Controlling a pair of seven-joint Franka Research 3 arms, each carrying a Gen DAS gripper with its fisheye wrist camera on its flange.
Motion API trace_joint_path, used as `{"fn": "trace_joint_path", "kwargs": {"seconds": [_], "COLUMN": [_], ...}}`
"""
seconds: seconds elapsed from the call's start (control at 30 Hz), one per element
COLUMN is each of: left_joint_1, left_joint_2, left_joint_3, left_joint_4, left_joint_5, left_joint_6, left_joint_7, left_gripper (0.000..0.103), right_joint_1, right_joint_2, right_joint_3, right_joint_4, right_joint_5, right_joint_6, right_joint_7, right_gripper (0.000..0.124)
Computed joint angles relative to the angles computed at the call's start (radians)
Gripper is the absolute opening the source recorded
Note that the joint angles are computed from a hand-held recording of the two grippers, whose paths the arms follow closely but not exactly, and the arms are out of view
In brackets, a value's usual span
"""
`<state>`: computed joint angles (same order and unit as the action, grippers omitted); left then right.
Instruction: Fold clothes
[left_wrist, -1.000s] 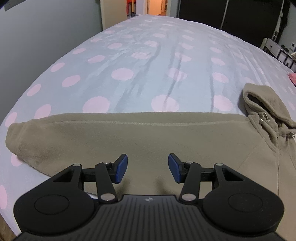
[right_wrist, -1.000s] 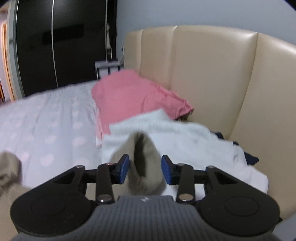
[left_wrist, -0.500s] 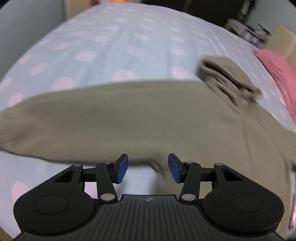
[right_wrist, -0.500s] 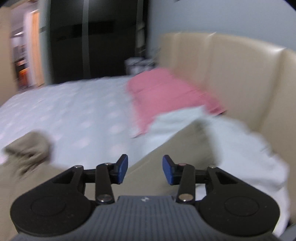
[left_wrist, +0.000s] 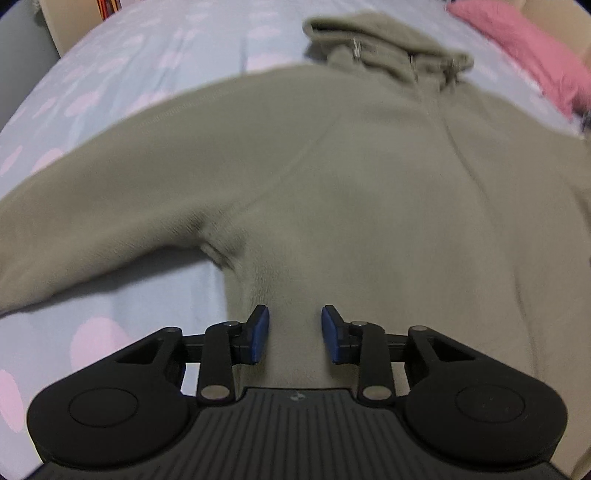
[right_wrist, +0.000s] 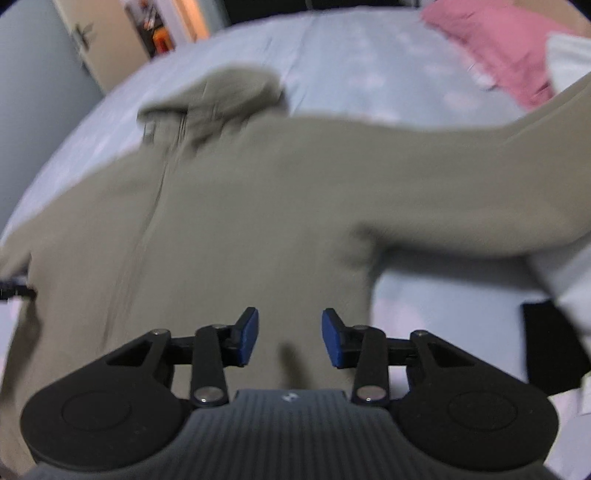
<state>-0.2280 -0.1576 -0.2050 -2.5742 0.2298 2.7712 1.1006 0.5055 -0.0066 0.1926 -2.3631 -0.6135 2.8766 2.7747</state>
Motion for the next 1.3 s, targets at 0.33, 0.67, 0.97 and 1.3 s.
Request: {"fn": "trace_joint_path", "kwargs": {"seconds": [0.33,0.67,0.97,1.3], "left_joint_1": [0.022,0.026,-0.041,0.044], "left_joint_2": [0.037,0.037,-0.030,0.301], "left_joint_3": [-0.033,-0.029,0.052,0.028], "left_joint_4": [0.000,-0.013,0.020,0.518], "left_joint_5": [0.179,0.274,-0.022,-0.167], "left_joint_6": [0.006,0.041,0.077,0.038], "left_joint_7": [-0.131,-0.203,0.042,0.322], "left_gripper": [0.032,0.035,0.028,0.029], "right_joint_1": [0.099,0.135,0.099,0.016], "right_joint_2": [0.116,0.132,0.058,0.222], "right_joint_3": [-0.025,-0.054,-0.040,-0.076], "right_joint_4": [0.095,0.110,0.091,0.446], "right_joint_5": [0.040,-0.022,0.038,0.309], "right_joint_6": [-0.143,-0.162,-0.123,-0.181], "right_joint_7": [-0.205,-0.190,-0.232,-0.600], "right_gripper": [0.041,0.044,0.046,0.059]}}
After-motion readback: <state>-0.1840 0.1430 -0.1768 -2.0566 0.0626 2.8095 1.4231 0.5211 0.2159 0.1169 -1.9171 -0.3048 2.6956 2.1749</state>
